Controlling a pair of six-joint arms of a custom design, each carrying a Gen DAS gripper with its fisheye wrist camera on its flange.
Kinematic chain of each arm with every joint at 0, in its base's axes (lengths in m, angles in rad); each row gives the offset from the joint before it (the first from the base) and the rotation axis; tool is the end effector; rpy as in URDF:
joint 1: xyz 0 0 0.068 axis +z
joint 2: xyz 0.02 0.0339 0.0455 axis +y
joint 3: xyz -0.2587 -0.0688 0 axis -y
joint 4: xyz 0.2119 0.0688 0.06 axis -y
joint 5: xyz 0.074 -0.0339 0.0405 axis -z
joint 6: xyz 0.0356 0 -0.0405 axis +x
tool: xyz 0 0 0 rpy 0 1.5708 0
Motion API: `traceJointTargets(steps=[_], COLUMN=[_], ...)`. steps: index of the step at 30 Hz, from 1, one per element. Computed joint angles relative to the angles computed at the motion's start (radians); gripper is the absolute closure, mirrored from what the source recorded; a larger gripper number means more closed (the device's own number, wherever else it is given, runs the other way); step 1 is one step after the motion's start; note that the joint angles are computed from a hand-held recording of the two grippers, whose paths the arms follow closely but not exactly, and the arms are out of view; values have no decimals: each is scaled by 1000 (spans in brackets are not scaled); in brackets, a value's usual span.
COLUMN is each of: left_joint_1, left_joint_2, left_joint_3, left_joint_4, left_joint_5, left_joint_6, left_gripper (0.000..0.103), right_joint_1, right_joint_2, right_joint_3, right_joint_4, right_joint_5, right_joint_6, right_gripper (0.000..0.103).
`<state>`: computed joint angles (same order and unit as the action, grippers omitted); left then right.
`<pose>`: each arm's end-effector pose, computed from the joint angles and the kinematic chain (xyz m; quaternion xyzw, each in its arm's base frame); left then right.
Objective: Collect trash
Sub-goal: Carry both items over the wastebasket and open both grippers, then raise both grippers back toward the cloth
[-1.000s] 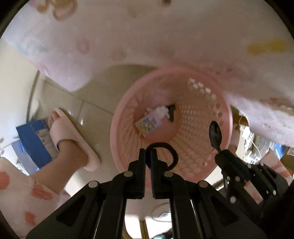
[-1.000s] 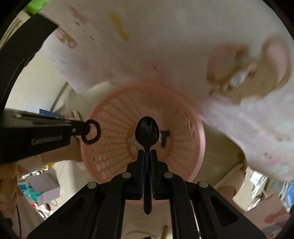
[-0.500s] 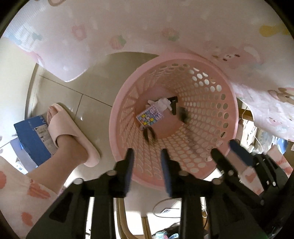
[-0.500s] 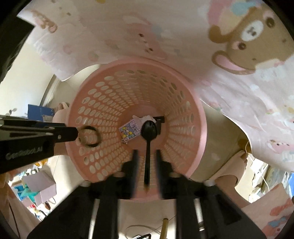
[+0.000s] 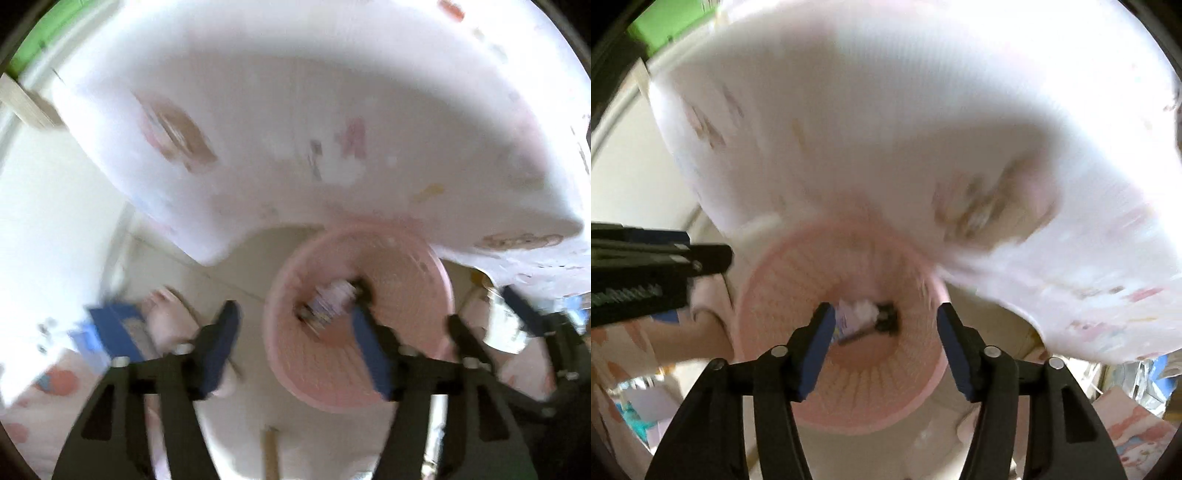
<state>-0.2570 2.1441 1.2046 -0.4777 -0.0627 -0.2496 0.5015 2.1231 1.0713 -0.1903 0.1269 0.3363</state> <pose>0.3396 -0.0870 0.0869 0.0013 0.9966 0.0110 0.0821 0.3075 0.1635 0.0760 -0.0709 0.9820 0.0093 0.1746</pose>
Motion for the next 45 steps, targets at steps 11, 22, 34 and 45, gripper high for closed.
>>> traceJointTargets(steps=[11, 22, 34, 45], left_joint_1=[29, 33, 26, 67], left_joint_2=[-237, -317, -301, -171], left_joint_3=[-118, -174, 179, 276], left_joint_4=[144, 292, 87, 95], left_joint_5=[-36, -104, -79, -44], left_joint_6=[54, 53, 108, 91], left_gripper=[22, 22, 21, 9], right_joint_1=[-9, -14, -116, -174], right_joint_2=[-289, -382, -449, -337], right_joint_3=[-148, -173, 26, 92], right_joint_4=[124, 181, 109, 146], right_joint_5=[105, 180, 181, 169], right_joint_6=[-11, -46, -177, -170], right_gripper=[30, 23, 20, 19])
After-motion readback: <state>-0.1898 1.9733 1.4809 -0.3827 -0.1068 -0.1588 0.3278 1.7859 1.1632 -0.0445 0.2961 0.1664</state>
